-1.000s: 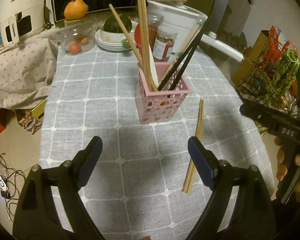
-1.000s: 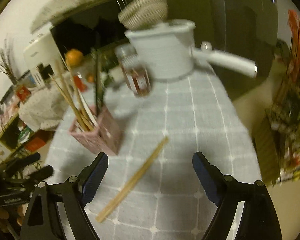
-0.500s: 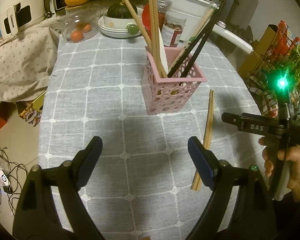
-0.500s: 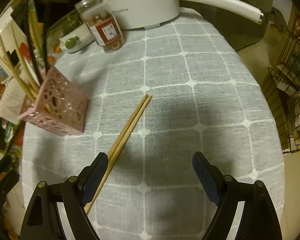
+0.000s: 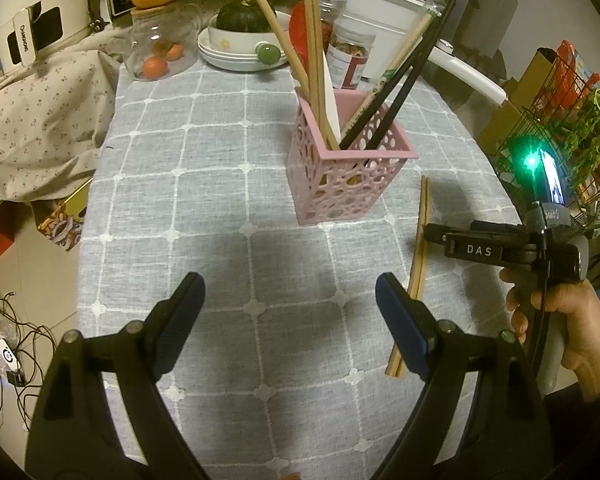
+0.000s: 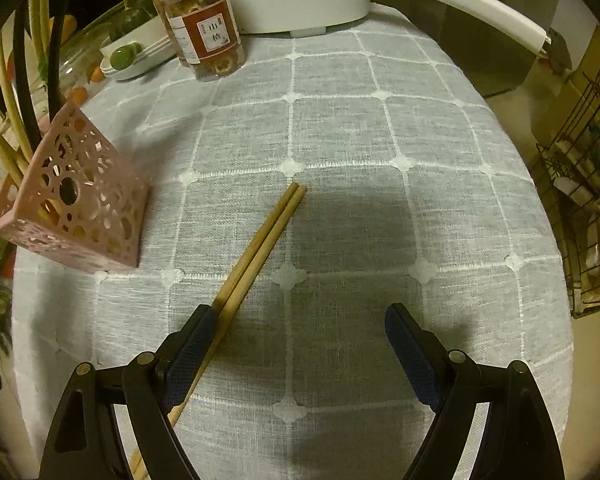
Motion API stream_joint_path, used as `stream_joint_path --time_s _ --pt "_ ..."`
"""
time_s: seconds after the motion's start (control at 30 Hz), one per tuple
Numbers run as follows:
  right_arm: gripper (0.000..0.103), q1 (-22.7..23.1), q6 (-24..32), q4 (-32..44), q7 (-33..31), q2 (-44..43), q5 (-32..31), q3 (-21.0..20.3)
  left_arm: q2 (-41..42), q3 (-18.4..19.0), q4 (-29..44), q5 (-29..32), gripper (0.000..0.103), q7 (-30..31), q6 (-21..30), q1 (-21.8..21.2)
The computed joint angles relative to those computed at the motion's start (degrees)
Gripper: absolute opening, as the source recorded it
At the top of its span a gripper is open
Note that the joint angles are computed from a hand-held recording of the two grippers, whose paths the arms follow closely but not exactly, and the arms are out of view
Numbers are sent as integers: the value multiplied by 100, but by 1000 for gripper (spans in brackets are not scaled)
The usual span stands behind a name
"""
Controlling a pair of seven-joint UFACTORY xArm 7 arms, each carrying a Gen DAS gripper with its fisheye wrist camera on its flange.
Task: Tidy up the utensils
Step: 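Close the right tool on one wooden chopstick while the left tool closes on another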
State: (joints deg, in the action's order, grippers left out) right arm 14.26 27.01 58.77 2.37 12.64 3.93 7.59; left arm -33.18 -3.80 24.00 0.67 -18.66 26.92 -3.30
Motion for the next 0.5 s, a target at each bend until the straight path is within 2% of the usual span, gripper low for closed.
stream_joint_path --time_s 0.23,0.3,0.37,0.4,0.47,0.5 --pt "90 87 172 357 248 275 -297 -97 -3 -13 -9 8 87 -30 -16 2" --pt "91 355 246 478 741 373 -933 -304 -7 -16 -11 12 87 -28 -8 -11" --pt "91 355 266 491 885 379 -1039 -300 -24 -6 -19 5 87 -14 6 -32" --pt "89 334 336 527 926 388 -1023 -280 -32 1 -20 -5 87 -6 10 -43" --pt "79 275 354 498 895 333 -1025 -251 -40 59 -27 -63 87 66 7 -107" --pt "67 230 350 473 834 293 -1000 -232 -41 75 -27 -87 87 94 1 -126"
